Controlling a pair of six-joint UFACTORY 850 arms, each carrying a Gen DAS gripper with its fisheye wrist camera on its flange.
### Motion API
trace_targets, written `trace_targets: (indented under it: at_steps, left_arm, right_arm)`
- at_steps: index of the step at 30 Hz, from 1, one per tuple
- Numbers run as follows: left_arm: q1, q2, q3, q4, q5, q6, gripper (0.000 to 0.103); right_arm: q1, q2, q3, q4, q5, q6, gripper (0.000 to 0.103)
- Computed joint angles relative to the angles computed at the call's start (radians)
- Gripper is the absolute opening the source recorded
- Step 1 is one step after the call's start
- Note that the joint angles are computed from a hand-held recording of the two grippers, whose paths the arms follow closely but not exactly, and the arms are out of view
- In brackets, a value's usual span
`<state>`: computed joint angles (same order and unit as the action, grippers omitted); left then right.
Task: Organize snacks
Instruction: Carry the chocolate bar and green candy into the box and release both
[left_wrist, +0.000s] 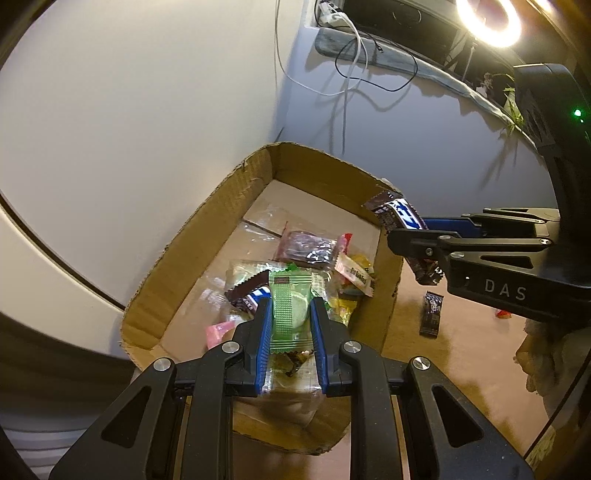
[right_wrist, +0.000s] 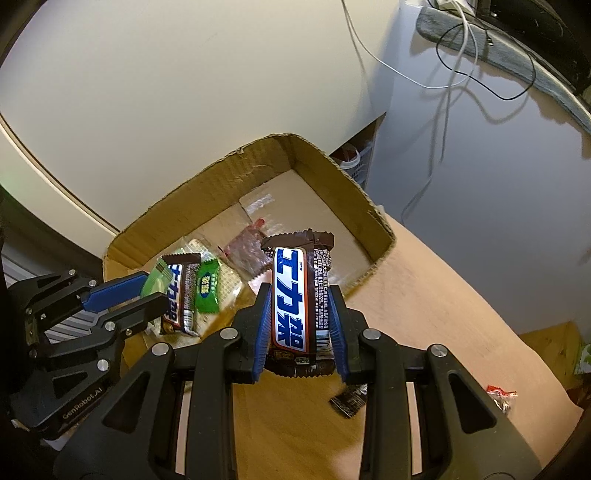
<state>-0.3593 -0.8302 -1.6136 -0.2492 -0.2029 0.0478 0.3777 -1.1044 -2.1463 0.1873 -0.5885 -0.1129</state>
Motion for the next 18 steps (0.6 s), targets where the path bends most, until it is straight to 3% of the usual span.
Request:
trace_targets:
  at_steps: [10,12,14,18]
  left_arm:
    - [0.010,-0.006,-0.008,0.021,-0.004,-0.030,0.022]
    - [0.010,-0.005,-0.007,0.048,-0.003,-0.059,0.030]
    - [0.010,-0.003,-0.004,0.077,0.001,-0.090,0.042]
    - [0.008,-0.002,-0.002,0.125,-0.002,-0.133,0.046]
  right_arm:
    - [0.011,-0.043,-0.079,0.000,-0.034,0.004,0.030]
    - [0.013,-0.046,-0.087,-0.004,-0.037,0.004,0.038]
    - [0.015,-0.037,-0.073,-0.011,-0.020,0.006,0.055]
    - [0.017,-0.030,-0.064,-0.019,-0.013,0.009,0.059]
